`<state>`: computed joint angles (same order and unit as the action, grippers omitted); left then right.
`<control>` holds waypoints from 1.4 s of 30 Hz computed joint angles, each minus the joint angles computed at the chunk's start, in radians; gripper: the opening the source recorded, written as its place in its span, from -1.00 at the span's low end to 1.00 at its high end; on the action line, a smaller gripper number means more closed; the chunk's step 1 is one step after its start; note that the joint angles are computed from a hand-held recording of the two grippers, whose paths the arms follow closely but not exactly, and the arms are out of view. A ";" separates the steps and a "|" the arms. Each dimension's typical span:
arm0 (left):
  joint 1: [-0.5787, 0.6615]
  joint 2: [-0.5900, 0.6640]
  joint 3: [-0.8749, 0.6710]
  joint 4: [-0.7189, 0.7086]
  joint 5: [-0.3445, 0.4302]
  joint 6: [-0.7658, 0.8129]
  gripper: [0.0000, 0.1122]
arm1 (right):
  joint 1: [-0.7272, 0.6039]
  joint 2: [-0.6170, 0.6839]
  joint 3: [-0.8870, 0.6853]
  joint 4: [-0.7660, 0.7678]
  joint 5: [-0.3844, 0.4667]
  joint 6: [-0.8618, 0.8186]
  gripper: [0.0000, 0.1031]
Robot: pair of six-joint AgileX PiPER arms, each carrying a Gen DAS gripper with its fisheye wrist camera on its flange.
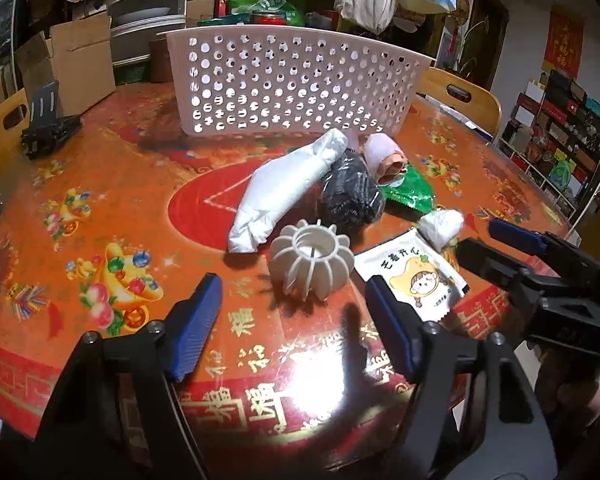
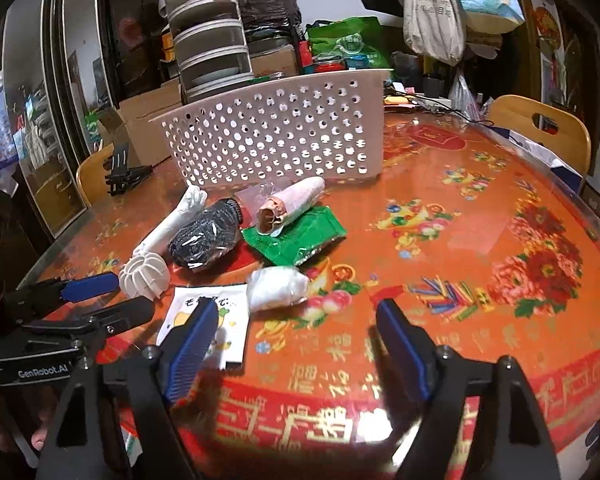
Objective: Organize soft objects
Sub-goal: 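Move left tool to the white ridged ball while right tool reaches the white cloth bundle, then close left tool on the white ridged ball while right tool closes on the cloth bundle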
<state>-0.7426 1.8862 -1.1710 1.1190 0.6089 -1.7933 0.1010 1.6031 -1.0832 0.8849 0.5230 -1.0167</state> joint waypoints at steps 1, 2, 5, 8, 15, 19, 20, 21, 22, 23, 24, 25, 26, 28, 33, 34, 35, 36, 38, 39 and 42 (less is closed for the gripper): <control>-0.002 0.004 -0.002 0.010 0.004 -0.008 0.20 | 0.008 0.010 -0.007 -0.009 -0.004 0.005 0.51; -0.003 0.005 -0.002 0.016 0.008 -0.012 0.18 | 0.017 0.018 -0.016 -0.021 -0.006 0.018 0.50; -0.006 -0.007 0.022 0.055 0.006 -0.055 0.05 | 0.039 0.030 -0.019 -0.041 -0.031 0.027 0.42; -0.003 -0.007 0.035 0.102 -0.002 -0.097 -0.16 | 0.053 0.042 -0.035 -0.059 -0.035 0.034 0.30; -0.025 -0.005 0.054 0.167 0.034 -0.159 -0.34 | 0.077 0.060 -0.057 -0.095 -0.051 0.041 -0.01; -0.019 -0.012 0.069 0.185 0.025 -0.179 -0.34 | 0.083 0.062 -0.061 -0.108 -0.049 0.034 -0.13; -0.019 -0.014 0.072 0.189 0.024 -0.181 -0.34 | 0.088 0.060 -0.059 -0.116 -0.055 0.036 -0.18; -0.018 -0.016 0.076 0.194 0.021 -0.184 -0.34 | 0.094 0.060 -0.058 -0.122 -0.060 0.039 -0.21; -0.018 -0.018 0.079 0.199 0.017 -0.186 -0.34 | 0.092 0.061 -0.061 -0.119 -0.053 0.034 -0.28; -0.019 -0.020 0.082 0.205 0.015 -0.190 -0.34 | 0.091 0.061 -0.061 -0.115 -0.050 0.030 -0.28; -0.020 -0.023 0.088 0.214 0.013 -0.198 -0.34 | 0.092 0.061 -0.062 -0.120 -0.049 0.033 -0.28; -0.021 -0.026 0.091 0.220 0.012 -0.202 -0.34 | 0.093 0.060 -0.063 -0.129 -0.048 0.037 -0.29; -0.022 -0.029 0.094 0.226 0.011 -0.205 -0.34 | 0.092 0.056 -0.058 -0.122 -0.050 0.031 -0.30; -0.028 -0.034 0.097 0.236 0.017 -0.209 -0.34 | 0.090 0.046 -0.051 -0.104 -0.052 0.015 -0.30; -0.040 -0.052 0.104 0.248 0.025 -0.215 -0.34 | 0.078 0.014 -0.042 -0.063 -0.047 -0.021 -0.30; -0.042 -0.055 0.105 0.247 0.027 -0.216 -0.34 | 0.075 0.009 -0.043 -0.061 -0.045 -0.022 -0.30; -0.045 -0.058 0.105 0.248 0.030 -0.216 -0.34 | 0.070 0.005 -0.045 -0.057 -0.040 -0.025 -0.30; -0.047 -0.063 0.106 0.246 0.032 -0.214 -0.34 | 0.066 0.003 -0.050 -0.056 -0.032 -0.025 -0.30; -0.050 -0.069 0.106 0.244 0.038 -0.209 -0.34 | 0.061 0.001 -0.058 -0.054 -0.021 -0.020 -0.30; -0.051 -0.074 0.104 0.239 0.043 -0.200 -0.34 | 0.058 0.001 -0.064 -0.055 -0.014 -0.017 -0.30; -0.051 -0.088 0.099 0.228 0.053 -0.177 -0.34 | 0.050 -0.002 -0.077 -0.053 -0.003 -0.011 -0.30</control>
<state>-0.7935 1.7986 -1.0723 1.3470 0.6618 -1.9706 0.1509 1.6006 -1.1600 0.8316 0.5203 -1.0278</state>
